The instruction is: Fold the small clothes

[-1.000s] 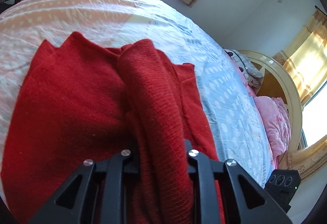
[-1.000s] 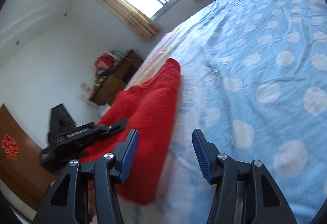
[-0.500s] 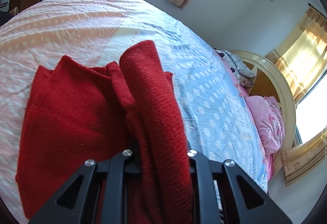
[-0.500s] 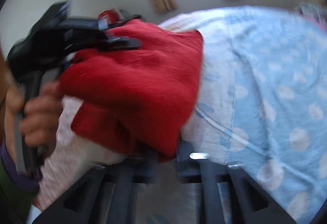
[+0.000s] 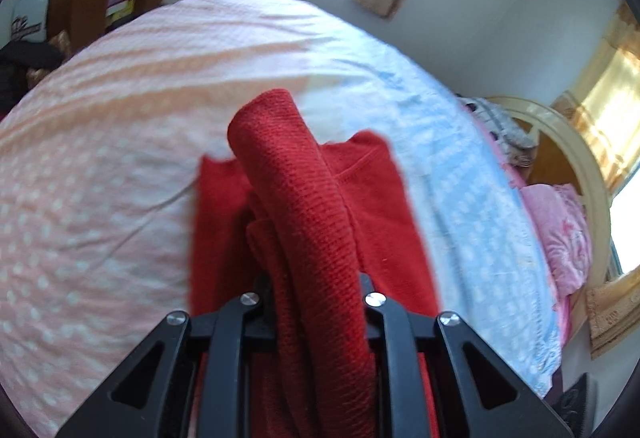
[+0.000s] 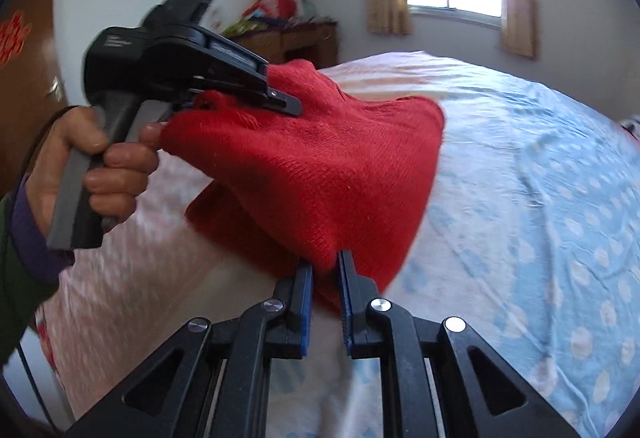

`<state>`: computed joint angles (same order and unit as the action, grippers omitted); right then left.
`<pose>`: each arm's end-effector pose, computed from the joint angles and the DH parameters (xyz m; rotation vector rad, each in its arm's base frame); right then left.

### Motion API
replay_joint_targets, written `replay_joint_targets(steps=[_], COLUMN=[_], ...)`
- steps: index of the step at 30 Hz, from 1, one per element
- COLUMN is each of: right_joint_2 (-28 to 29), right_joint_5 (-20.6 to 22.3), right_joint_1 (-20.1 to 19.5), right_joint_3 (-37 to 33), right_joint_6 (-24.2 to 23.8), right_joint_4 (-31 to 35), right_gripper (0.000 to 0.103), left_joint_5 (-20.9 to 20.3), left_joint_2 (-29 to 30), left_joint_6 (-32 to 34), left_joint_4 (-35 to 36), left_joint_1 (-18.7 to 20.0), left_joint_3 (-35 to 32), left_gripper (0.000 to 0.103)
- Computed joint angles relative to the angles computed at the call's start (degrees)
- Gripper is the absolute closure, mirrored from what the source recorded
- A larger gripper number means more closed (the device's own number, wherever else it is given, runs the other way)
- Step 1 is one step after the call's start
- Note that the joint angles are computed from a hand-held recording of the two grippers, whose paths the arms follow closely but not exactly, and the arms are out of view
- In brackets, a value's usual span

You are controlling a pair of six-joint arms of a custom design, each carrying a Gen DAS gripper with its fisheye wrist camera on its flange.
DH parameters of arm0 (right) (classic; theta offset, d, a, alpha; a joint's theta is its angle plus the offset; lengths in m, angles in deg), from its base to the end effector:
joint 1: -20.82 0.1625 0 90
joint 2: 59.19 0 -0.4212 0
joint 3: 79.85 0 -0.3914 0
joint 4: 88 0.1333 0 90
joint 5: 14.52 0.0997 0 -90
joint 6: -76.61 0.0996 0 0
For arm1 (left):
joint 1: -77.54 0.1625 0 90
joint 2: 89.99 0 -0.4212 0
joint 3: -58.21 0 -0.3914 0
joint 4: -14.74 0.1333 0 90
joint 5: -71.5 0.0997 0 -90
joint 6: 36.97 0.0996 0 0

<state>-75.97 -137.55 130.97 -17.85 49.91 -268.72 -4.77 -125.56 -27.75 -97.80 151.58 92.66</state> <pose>0.3527 -0.7317 0.0189 0.6710 -2.2891 0.9509 -0.0867 -0.8739 0.3666 0.5539 2.8114 -0.6192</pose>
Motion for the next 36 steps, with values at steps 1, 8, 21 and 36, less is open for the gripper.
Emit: replay_joint_targets(steps=[1,8,21,36], right_joint_2=[0.3,3.7,-5.0,-6.8], right_joint_5=[0.1,-3.3,-0.4,-3.0], right_joint_1=[0.1,-0.6,-0.1,-1.3], right_joint_3=[-0.2,-4.4,10.7,12.1], right_joint_6=[-1.0,-0.9,-0.7,6.2], right_joint_4=[0.7,9.5,-2.9,-3.0], right_gripper=[0.091,0.091,0.091,0.091], left_joint_5=[0.4,-2.0,8.8,21.1], left_joint_2=[0.1,0.6,-8.6,5.6], left_joint_6=[-0.6,-1.4,-1.1,7.2], left_joint_4=[-0.3,-2.5,-15.2,-2.5], left_joint_1=[0.6,2.5,1.8,-3.4], left_joint_3=[0.3,1.3,12.2,-3.1], left_gripper=[0.084,0.073,0.021,0.054])
